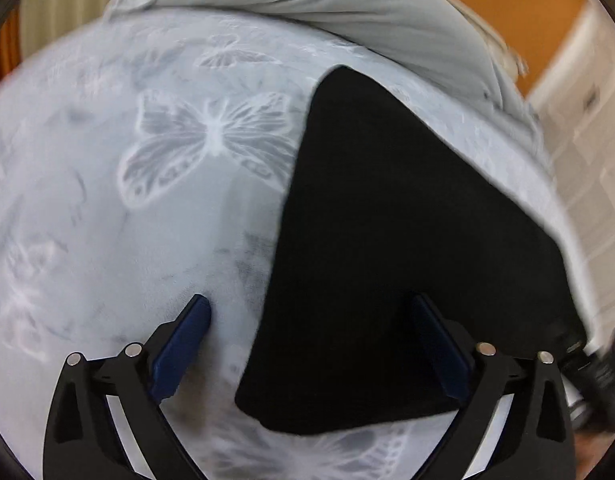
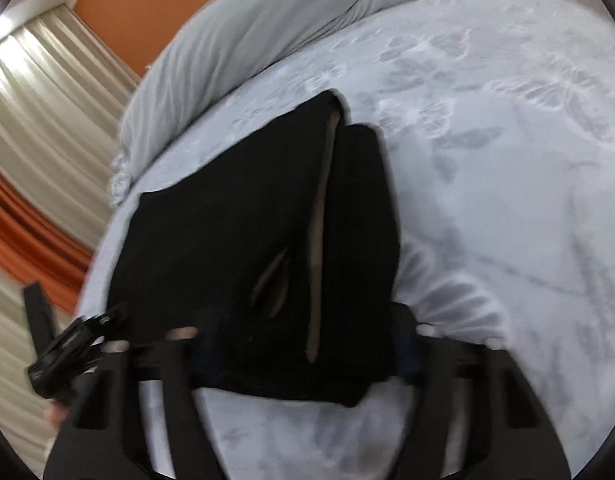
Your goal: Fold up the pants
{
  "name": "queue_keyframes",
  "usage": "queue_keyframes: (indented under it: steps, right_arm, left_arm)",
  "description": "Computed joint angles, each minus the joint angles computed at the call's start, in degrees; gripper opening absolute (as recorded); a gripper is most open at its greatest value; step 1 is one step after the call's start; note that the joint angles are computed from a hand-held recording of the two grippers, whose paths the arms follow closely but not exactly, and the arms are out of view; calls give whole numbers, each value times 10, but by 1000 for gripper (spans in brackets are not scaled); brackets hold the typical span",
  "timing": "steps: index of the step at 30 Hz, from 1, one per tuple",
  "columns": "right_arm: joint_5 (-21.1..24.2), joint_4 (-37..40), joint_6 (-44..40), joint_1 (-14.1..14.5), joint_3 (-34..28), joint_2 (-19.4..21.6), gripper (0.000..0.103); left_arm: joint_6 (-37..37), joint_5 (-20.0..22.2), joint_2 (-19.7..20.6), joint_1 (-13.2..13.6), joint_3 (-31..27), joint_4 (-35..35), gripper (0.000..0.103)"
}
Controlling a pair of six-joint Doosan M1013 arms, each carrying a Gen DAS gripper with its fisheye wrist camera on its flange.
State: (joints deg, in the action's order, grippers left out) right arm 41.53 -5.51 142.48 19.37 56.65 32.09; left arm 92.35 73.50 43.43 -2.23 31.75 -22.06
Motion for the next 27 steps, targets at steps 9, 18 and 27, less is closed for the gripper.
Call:
queue_keyframes:
  steps: [9,18,27]
  right_arm:
    - [32,11,-56,15,17,-48,34]
    - [161,-209,59,61,-2,-54,56]
    - [249,-420,118,158,-48,-41,88]
  left_arm:
    - [16,120,-6,16,-46,-91,21]
    - [105,-47,-119,-33,137,107,49]
    - [130,-218,-246,-48,292,166,71]
